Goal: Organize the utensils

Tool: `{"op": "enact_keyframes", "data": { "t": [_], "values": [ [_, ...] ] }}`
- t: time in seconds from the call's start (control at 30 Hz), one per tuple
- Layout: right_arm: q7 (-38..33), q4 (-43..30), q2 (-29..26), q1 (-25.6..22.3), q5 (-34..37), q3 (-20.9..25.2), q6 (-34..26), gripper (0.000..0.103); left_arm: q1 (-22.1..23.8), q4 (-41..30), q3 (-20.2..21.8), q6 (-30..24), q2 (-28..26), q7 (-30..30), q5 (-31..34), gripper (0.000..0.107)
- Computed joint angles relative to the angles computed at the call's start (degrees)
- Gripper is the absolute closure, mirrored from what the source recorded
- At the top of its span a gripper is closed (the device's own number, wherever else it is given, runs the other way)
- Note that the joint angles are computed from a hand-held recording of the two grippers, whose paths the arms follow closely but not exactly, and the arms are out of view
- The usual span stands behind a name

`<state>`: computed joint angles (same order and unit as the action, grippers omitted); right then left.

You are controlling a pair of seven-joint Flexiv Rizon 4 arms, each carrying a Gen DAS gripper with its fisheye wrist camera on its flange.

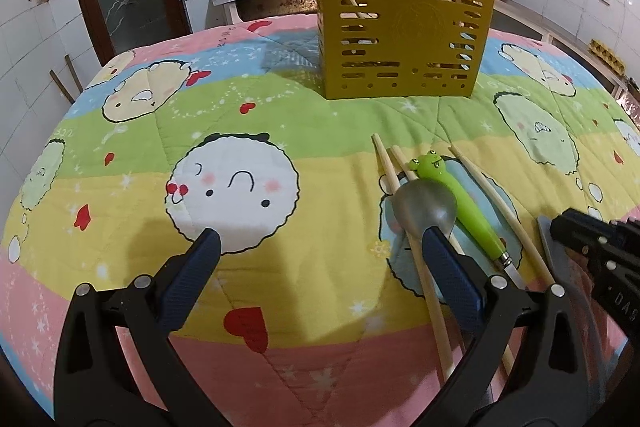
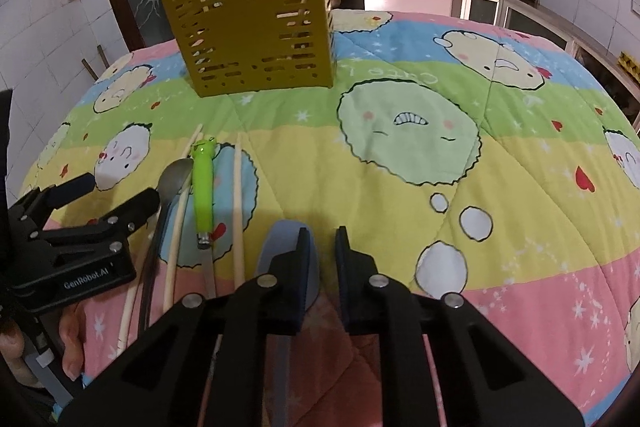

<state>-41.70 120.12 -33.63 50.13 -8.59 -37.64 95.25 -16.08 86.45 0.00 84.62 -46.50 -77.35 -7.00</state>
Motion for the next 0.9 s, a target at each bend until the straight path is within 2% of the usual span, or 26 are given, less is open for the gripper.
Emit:
{"op": "enact_keyframes", "data": {
  "t": [0.17, 0.27, 0.33, 0.5, 0.63, 0.7, 0.73, 0.77, 0.9],
  "values": [
    [0.8, 0.4, -0.1, 1.2, 0.3, -2.0, -0.6, 0.089, 1.1, -0.6, -2.0, -2.1, -0.2, 1.3, -0.4, 0.016],
    [1.1, 0.6, 0.0, 0.9, 0.3, -1.8, -0.4, 0.089, 1.8, -1.5, -3.4, -4.5, -0.6, 2.6, -1.0, 0.025],
    [1.2, 0.6, -0.1, 0.8, 0.5, -1.6, -0.1, 0.089, 0.6, -2.2, -2.1, -5.0, -0.9, 2.2, -0.7, 0.029],
    [1.4, 0.2, -0.4, 1.2, 0.6, -2.1, -0.4, 0.089, 0.8, -4.3, -3.0, -6.8, -1.7, 2.9, -0.9, 0.051],
    [1.9, 0.1, -0.4, 1.4, 0.6, -2.5, -0.6, 0.089, 1.0, -6.5, -3.6, -8.2, -2.9, 3.3, -1.5, 0.062],
    [2.2, 0.0, -0.3, 1.6, 0.7, -2.7, -0.5, 0.079, 1.2, -7.2, -3.8, -8.8, -3.2, 3.6, -1.7, 0.074],
    [2.4, -0.1, -0.4, 2.0, 0.8, -3.2, -0.2, 0.068, 1.4, -7.5, -4.0, -9.1, -3.3, 3.7, -1.9, 0.077],
    [2.4, -0.2, -0.5, 2.6, 0.8, -3.8, -0.1, 0.064, 2.1, -7.7, -4.8, -9.5, -3.3, 4.3, -2.3, 0.081],
    [1.4, -2.2, -0.7, 1.9, -0.2, -2.8, -0.9, 0.064, 4.3, -6.9, -7.7, -10.2, -2.8, 7.0, -4.0, 0.094]
  ]
}}
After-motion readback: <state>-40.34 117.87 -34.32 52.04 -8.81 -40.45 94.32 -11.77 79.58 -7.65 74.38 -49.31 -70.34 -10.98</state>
